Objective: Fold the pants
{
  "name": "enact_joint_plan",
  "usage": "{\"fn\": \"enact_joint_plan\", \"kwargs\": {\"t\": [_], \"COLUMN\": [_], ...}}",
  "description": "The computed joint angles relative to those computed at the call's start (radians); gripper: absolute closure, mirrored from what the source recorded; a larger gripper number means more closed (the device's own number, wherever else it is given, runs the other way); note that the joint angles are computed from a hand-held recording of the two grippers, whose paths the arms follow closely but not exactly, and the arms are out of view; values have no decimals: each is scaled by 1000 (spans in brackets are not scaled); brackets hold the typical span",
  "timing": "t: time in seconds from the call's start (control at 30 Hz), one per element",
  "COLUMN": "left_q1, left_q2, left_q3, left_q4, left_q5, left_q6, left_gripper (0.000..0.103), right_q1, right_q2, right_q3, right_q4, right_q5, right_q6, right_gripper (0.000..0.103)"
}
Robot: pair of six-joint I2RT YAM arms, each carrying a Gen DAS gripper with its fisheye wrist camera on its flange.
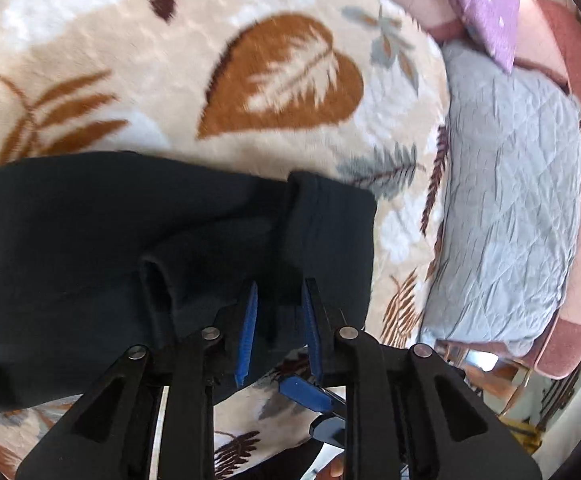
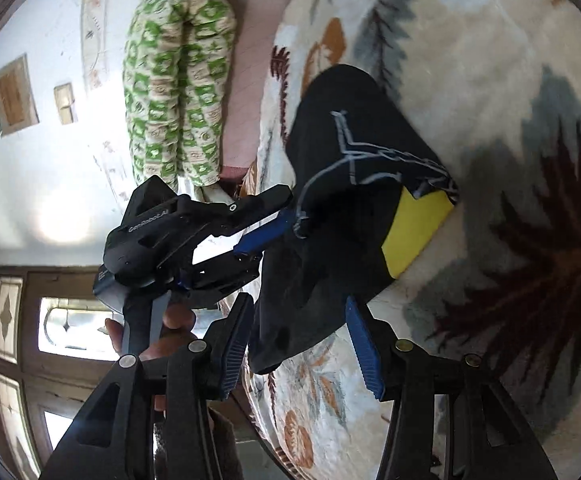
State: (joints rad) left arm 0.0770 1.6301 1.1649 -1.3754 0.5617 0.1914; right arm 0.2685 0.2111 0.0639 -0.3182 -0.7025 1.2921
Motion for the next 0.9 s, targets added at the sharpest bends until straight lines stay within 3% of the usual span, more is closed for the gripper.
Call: {"fn": "enact_joint_plan", "kwargs": {"t": [0.23,0.43,0.53,0.57,0.63,0.7,0.77,0.9], "left_q1": [-24,-80,-91,-93,-102,-94,-70,-15], "left_q2": [61,47,56,61,60,58,58,56], "left_q3": [37,69,76,76,71,66,62,71], "left_q4": [-35,-39,-38,-38,-17,-1,-5,-39], "left_q5": [95,51,30,25,9,6,15,41], "left_q6": [44,41,30,28,2,-10,5,35], "left_gripper": [76,77,77,77,80,87,93,98], "right_q1": [42,169,237,260,303,332,356,404], "right_q2": [68,265,423,460,530,594,615,541], "right_q3": [-28,-23,-36,-21,-23,-11,-32,-14], "right_q4": [141,293,486,491,581,592,638,574], "right_q5": [46,200,289,322,381,433,466,523], "right_q6": [60,118,173,170,197,221,251,223], "right_gripper": [52,48,48,48,56,96,96,96]}}
